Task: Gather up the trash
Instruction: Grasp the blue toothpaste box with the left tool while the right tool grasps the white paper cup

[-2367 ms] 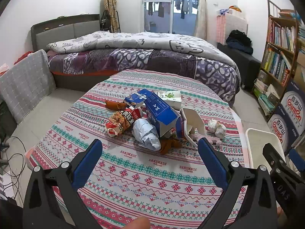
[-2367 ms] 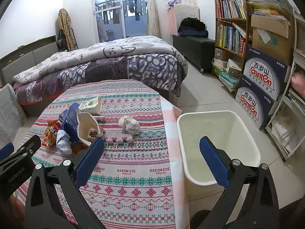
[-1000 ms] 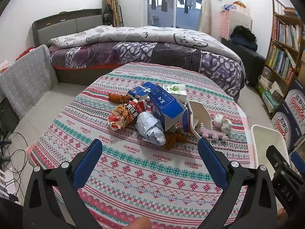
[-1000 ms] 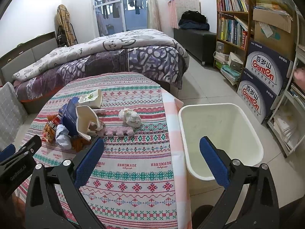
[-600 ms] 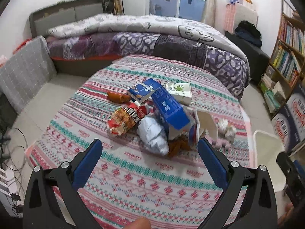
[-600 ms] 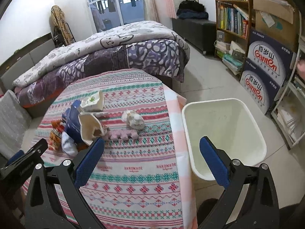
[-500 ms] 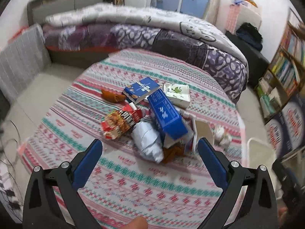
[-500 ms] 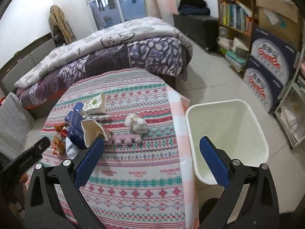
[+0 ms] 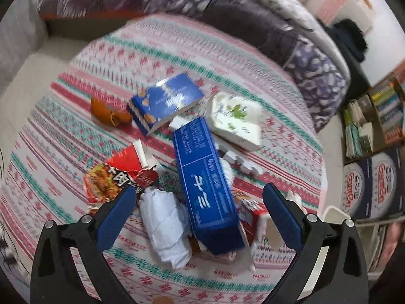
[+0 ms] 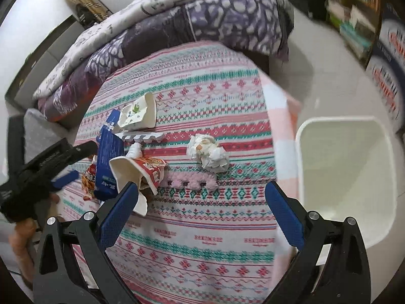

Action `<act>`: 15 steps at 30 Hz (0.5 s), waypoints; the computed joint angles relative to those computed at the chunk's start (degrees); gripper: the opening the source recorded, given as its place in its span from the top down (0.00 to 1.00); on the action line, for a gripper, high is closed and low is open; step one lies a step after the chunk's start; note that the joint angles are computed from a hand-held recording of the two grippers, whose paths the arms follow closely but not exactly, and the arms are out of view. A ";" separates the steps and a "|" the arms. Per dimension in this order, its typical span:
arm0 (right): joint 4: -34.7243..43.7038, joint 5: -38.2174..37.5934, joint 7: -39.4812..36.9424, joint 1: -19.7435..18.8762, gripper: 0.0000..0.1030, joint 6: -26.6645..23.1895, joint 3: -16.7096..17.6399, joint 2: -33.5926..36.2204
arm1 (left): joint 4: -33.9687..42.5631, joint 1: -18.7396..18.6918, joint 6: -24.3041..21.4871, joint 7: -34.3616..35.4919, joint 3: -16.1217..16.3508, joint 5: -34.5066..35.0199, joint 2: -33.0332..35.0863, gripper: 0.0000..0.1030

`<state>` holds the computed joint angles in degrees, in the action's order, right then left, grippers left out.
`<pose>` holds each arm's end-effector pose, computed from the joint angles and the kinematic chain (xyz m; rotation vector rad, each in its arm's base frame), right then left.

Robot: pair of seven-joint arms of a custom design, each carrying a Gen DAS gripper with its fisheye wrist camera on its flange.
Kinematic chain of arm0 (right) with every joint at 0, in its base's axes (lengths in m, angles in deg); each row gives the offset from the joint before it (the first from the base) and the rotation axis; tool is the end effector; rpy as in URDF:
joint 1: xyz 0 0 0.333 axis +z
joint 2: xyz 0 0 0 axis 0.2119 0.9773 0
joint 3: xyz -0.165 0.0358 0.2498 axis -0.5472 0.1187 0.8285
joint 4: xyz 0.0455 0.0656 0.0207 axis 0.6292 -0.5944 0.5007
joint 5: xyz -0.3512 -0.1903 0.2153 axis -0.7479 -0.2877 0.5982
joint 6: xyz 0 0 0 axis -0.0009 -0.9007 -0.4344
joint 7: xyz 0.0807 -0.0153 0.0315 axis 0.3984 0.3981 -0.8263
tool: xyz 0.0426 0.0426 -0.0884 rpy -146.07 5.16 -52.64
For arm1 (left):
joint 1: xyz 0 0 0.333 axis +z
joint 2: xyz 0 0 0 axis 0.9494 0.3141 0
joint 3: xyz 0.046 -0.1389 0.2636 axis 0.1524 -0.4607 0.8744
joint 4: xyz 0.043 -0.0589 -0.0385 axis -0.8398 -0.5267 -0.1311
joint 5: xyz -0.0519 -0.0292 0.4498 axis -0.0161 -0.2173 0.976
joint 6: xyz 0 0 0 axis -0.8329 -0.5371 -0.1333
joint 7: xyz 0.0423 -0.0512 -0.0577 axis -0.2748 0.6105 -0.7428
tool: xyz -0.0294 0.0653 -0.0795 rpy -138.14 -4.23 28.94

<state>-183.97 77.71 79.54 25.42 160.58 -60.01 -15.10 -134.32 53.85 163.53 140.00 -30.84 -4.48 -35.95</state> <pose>0.3910 0.1172 0.5054 -1.3993 2.2147 -0.1563 0.5144 -0.3407 0.5045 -2.2096 2.0770 -0.5989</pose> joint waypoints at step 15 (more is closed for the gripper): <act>8.48 -2.12 -4.67 2.87 0.07 4.63 2.90 13.12 | -4.37 1.26 3.35 12.08 2.02 -10.46 -3.86 0.66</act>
